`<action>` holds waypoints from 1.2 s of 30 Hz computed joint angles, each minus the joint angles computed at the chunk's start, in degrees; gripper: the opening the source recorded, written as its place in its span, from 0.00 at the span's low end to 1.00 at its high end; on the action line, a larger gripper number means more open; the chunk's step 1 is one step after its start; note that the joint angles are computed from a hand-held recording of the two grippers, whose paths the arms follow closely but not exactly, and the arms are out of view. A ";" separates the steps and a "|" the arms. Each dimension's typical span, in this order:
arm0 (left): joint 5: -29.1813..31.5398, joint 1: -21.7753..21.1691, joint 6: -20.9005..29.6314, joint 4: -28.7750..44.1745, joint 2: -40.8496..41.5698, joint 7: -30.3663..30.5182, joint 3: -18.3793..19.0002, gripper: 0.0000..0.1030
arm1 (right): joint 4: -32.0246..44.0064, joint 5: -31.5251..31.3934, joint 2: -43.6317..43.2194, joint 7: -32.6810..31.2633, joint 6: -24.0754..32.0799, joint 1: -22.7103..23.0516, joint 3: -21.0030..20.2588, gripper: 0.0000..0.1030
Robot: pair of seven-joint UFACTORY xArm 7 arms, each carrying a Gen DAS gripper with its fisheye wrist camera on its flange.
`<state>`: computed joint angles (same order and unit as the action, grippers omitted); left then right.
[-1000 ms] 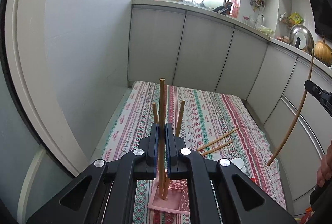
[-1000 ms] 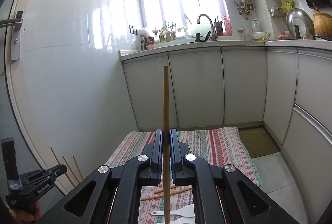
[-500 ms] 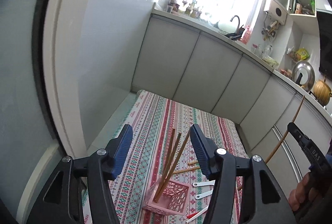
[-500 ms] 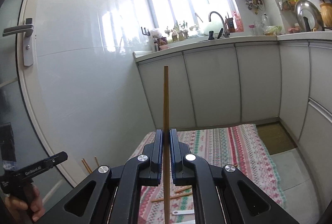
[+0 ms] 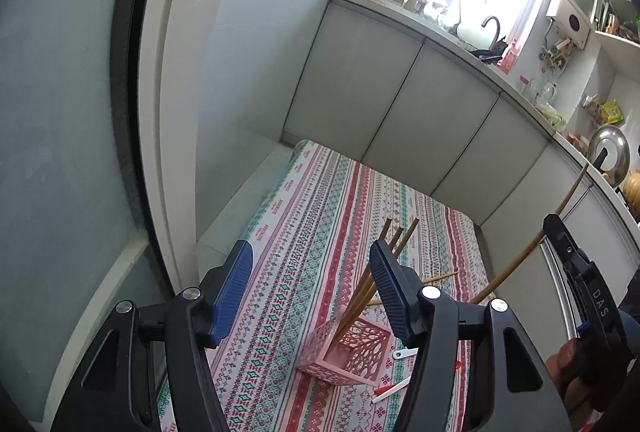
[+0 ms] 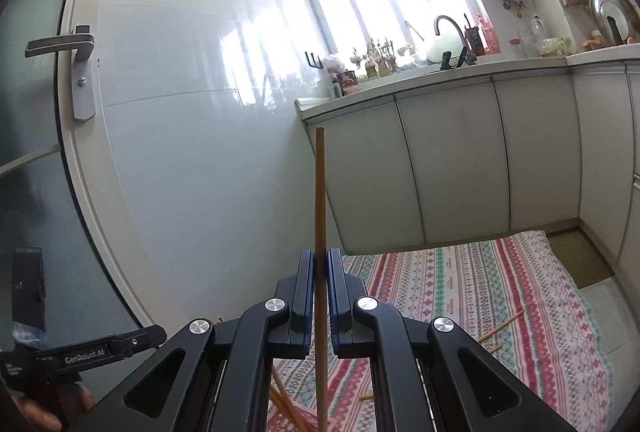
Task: Organize utensils
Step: 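Lower the right gripper's chopstick into the pink basket and open, then move the left gripper to the loose wooden chopsticks and grasp one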
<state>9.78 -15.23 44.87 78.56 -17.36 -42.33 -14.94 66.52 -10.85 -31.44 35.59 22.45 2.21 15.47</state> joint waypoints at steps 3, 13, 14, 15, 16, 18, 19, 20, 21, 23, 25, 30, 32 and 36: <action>0.41 0.42 -0.32 -0.76 -0.28 -0.09 0.29 0.62 | 0.15 -1.91 1.80 1.41 -1.37 -1.36 2.45 0.06; -2.26 0.63 -0.55 -1.48 0.25 0.62 1.88 0.62 | -0.97 -12.57 7.62 2.95 -2.18 -2.09 7.89 0.06; -2.49 0.62 -0.64 -1.53 0.26 0.80 1.97 0.62 | -1.33 -13.56 7.94 3.31 -2.22 -2.01 8.07 0.06; -2.68 0.63 -0.67 -1.51 0.28 0.98 2.07 0.62 | -1.69 -14.50 8.22 3.84 -2.13 -2.03 8.22 0.06; -2.86 0.65 -0.72 -1.53 0.27 1.16 2.16 0.62 | -1.89 -15.05 8.59 4.08 -1.86 -1.74 8.07 0.06; -2.95 0.79 -0.65 -1.59 0.28 1.21 2.18 0.62 | -2.25 -16.23 8.89 4.99 -1.61 -1.40 7.85 0.06; -3.14 0.81 -0.61 -1.65 0.27 1.26 2.24 0.62 | -2.39 -16.64 8.97 5.38 -1.63 -1.17 7.58 0.06; -3.35 0.82 -0.56 -1.62 0.31 1.31 2.32 0.62 | -2.56 -16.90 8.89 5.68 -1.62 -0.90 7.24 0.06; -3.49 0.85 -0.60 -1.75 0.25 1.30 2.36 0.62 | -2.60 -16.95 8.88 5.79 -1.57 -0.57 6.80 0.07; -3.62 0.91 -0.54 -1.81 0.30 1.47 2.43 0.62 | -2.62 -16.30 8.90 5.35 -1.42 0.47 5.61 0.07; -3.65 0.91 -0.43 -1.72 0.41 1.60 2.37 0.62 | -2.58 -15.73 8.81 5.01 -1.08 1.20 4.90 0.07; -3.05 0.73 -0.27 -0.81 1.18 1.71 1.91 0.62 | -2.29 -13.55 8.88 1.99 -0.20 3.60 3.18 0.08; -2.61 0.64 -0.12 -0.50 1.40 1.72 1.73 0.62 | -2.26 -12.37 8.64 0.69 0.01 4.44 2.47 0.10; -2.04 0.48 -0.07 -0.36 1.50 1.37 1.54 0.62 | -2.15 -9.37 7.26 -0.76 -0.45 5.18 0.88 0.13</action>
<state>7.74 -14.75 44.81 78.20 -15.86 -40.97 -13.41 64.37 -20.22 -24.18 34.83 22.00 7.39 16.36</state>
